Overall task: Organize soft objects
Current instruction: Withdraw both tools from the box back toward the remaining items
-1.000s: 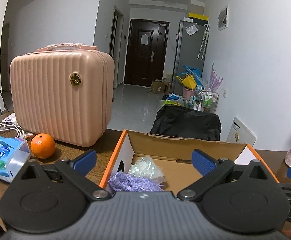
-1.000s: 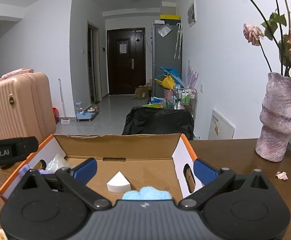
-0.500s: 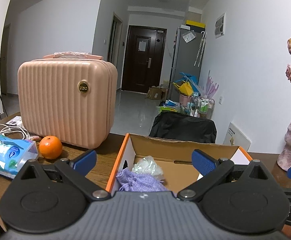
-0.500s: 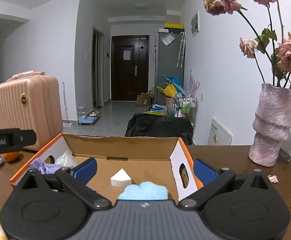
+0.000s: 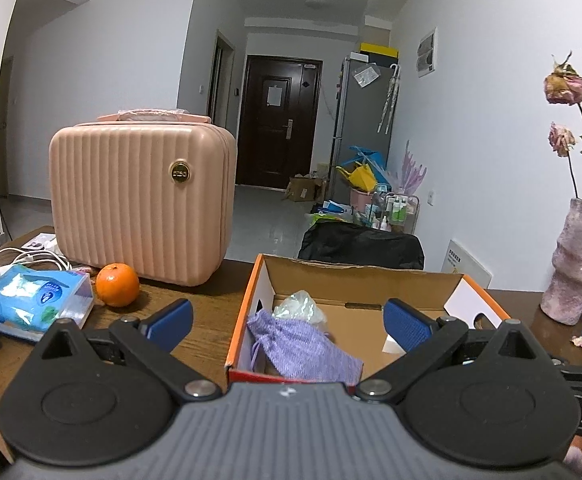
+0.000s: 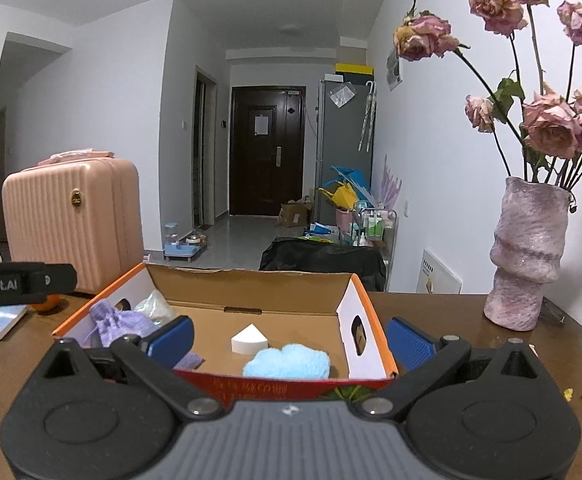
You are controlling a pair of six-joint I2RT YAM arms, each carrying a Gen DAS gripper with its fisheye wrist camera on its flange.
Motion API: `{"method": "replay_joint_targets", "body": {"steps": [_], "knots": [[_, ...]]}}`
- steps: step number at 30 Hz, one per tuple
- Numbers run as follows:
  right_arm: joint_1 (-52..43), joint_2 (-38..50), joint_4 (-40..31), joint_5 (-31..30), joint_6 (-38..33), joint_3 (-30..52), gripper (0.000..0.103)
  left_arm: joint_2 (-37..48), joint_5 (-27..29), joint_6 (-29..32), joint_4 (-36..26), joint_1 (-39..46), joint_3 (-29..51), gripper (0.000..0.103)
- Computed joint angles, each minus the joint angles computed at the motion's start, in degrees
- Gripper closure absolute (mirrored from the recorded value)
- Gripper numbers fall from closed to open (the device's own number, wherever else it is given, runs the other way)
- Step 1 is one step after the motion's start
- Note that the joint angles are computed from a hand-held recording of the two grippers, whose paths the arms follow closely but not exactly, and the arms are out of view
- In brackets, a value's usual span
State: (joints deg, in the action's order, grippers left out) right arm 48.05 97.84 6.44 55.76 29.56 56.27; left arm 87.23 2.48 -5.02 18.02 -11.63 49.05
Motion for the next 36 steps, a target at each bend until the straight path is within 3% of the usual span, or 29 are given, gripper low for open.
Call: {"method": "replay_joint_targets", "body": {"steps": [10,20,36], "knots": [[6.2,-2.9,-3.4,4.5,5.2,-3.9,0.000,-8.0,2.4,1.7,-0.2,2.1,-7.9,0.000],[14.2,-2.4,-14.2,9.8,15.7,-3.4,0.000,-17.1,4.2,5.2,-2.7,3.6,-15.6,0.000],[23.3,-0.3,-29.8,12.7,32.9,-1.1,0.000,-31.6,11.6,11.2,-9.2,10.7,-25.4,0.000]]}}
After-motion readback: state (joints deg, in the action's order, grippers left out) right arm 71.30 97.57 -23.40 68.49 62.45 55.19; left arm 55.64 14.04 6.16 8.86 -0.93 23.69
